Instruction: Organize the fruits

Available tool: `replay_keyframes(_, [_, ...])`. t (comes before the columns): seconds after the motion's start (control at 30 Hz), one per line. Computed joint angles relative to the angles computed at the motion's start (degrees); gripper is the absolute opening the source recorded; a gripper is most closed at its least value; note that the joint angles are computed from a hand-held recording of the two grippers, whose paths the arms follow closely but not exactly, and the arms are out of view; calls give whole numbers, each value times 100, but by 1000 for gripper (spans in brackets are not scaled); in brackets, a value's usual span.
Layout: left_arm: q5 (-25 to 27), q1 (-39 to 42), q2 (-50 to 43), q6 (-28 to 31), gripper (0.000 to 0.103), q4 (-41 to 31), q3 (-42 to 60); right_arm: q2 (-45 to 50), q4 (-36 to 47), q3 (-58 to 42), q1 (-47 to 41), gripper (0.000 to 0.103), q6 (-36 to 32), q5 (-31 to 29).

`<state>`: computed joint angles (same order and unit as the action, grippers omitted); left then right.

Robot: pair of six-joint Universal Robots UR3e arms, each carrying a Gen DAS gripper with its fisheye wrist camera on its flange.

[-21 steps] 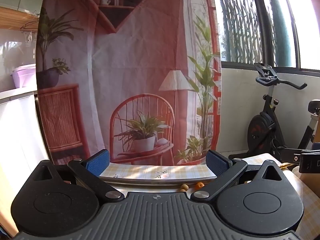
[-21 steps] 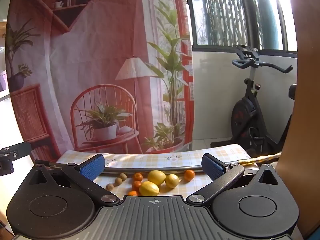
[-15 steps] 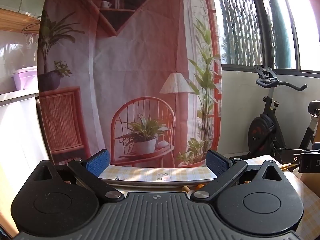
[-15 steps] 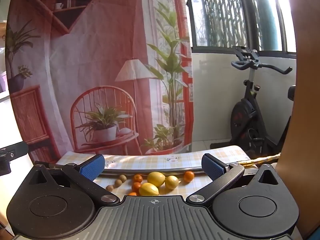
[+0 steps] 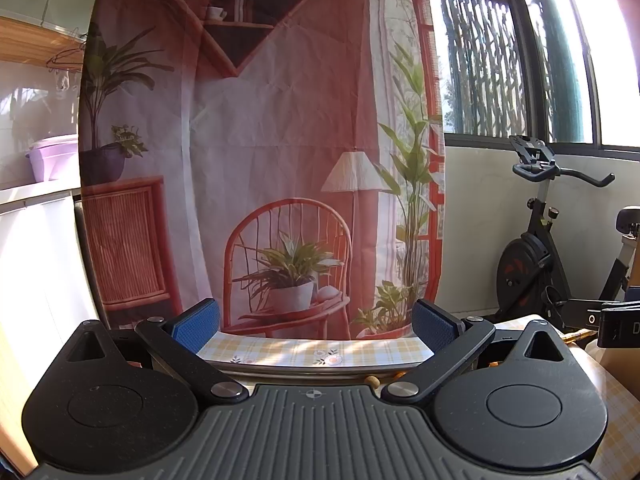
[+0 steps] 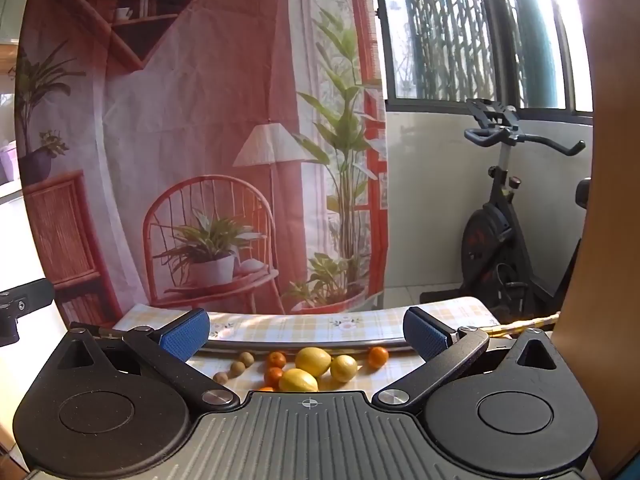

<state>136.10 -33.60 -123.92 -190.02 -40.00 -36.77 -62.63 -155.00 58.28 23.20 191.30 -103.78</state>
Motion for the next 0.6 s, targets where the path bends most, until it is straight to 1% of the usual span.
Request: replay_keyframes(0.6, [59, -42, 39, 115, 103, 196, -120, -82, -119, 122, 27, 103, 9, -38])
